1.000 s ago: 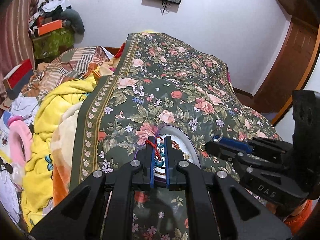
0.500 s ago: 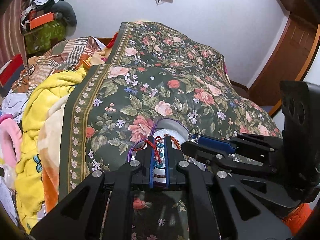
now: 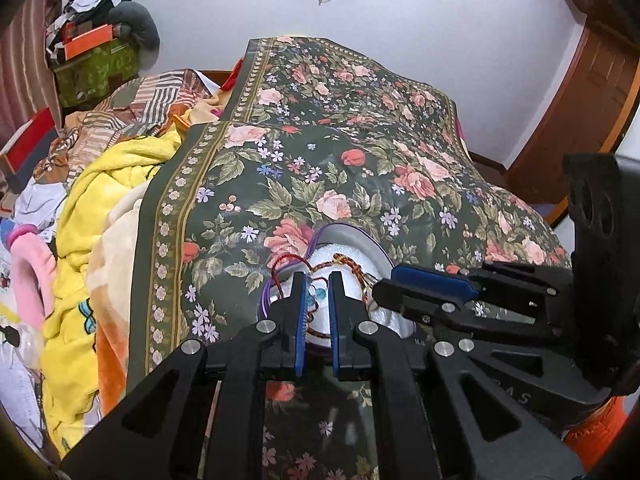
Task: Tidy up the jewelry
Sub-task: 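Open both tools to drop the bracelet and pendant into the tin, then move the left tool to the gold ring and grasp it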
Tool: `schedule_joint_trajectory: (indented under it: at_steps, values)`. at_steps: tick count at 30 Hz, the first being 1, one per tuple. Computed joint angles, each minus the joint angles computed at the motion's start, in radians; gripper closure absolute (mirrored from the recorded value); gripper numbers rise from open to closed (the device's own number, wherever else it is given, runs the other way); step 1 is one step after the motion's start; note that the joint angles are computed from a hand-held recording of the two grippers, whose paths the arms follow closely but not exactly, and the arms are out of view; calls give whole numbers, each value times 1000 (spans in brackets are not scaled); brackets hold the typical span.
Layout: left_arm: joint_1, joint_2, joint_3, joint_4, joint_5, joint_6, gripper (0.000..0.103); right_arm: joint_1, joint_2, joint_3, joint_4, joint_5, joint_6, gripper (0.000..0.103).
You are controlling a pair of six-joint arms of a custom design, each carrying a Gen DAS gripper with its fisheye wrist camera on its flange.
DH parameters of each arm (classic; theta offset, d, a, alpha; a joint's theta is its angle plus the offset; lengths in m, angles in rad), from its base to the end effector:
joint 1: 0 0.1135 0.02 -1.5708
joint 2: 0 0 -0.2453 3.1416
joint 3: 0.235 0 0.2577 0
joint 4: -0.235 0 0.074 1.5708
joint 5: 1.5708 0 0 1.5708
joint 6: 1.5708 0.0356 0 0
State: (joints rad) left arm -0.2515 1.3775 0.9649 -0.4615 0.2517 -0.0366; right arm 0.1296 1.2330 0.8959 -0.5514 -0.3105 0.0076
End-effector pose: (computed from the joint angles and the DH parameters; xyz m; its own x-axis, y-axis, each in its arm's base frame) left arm 0.2846 -0.0823 0.2255 -0.7568 0.1579 -0.6343 0.3684 0.9046 -0.2144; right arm 0.2595 0.0448 0.2349 -0.7720 -0.0933 -0.6288 -0.3082 0.9200 0.2419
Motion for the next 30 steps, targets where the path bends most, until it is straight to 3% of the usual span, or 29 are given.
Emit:
schedule_joint_trajectory:
  at_steps: [9,16,22,26,30]
  values:
    - [-38,-80,18,-46,-51,-6,95,-93,-120,3,-51,-16,-16,87]
    - [-103,-143,24,-54,-117,-32,74,-224,-171,6,-102,-34,-70,87]
    - [-150,-127,33,-44,-156,-53,66,-304,-157,-17,-132,-32,-126,81]
    - [-175,-103,26,-29,-175,-53,64,-311,-131,-47,-127,-23,-143,73]
    - [-177,-63,28,-15,-166,-52,63,-296,-96,-62,-121,-14,-157,72]
